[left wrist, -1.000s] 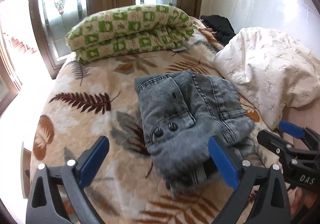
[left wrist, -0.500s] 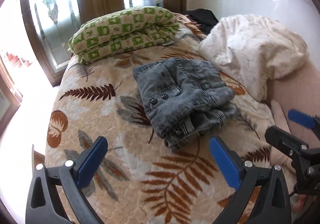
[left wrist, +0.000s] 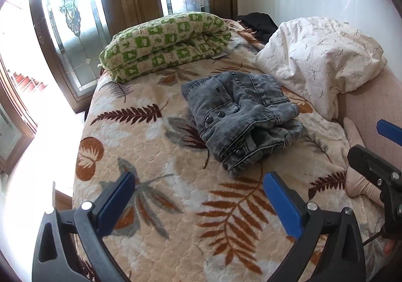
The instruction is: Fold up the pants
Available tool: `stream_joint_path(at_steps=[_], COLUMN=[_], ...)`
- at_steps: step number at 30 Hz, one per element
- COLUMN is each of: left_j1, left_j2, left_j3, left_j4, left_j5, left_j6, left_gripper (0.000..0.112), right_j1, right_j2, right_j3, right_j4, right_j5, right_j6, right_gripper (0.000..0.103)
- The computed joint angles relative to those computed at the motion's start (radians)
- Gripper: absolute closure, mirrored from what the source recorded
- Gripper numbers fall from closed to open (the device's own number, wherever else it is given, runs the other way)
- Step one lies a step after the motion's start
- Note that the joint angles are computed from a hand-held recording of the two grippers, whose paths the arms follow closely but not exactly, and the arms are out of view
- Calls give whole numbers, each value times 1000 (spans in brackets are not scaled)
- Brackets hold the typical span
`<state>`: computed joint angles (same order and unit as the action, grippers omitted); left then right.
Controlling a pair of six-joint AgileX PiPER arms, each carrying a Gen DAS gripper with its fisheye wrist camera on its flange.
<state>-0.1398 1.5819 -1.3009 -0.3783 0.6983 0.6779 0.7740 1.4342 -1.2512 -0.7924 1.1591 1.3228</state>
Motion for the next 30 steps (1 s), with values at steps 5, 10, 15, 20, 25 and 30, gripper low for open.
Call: stream_joint_path(at_steps=[5, 10, 15, 20, 25, 30], left_j1=[-1, -5, -2, -2, -3, -10], left_j2=[-12, -20, -22, -20, -18, -25], left_j3=[11, 12, 9, -2, -2, 6], left_j4=[13, 21, 19, 15, 5, 14], left_j5=[8, 12, 15, 34, 39, 27], left_j6=[-6, -22, -18, -34, -43, -57], left_gripper=[9, 9, 9, 9, 9, 9], right_j1=[3, 8, 8, 5, 6, 5], right_j2=[2, -4, -5, -9, -8, -9], right_j3=[12, 13, 8, 11, 4, 4], right_j4=[12, 2, -2, -3, 0, 0], right_j5=[-5, -5, -1, -3, 6, 6], right_j6=[13, 23, 27, 27, 29, 30], right_gripper=[2, 2, 2, 2, 2, 2])
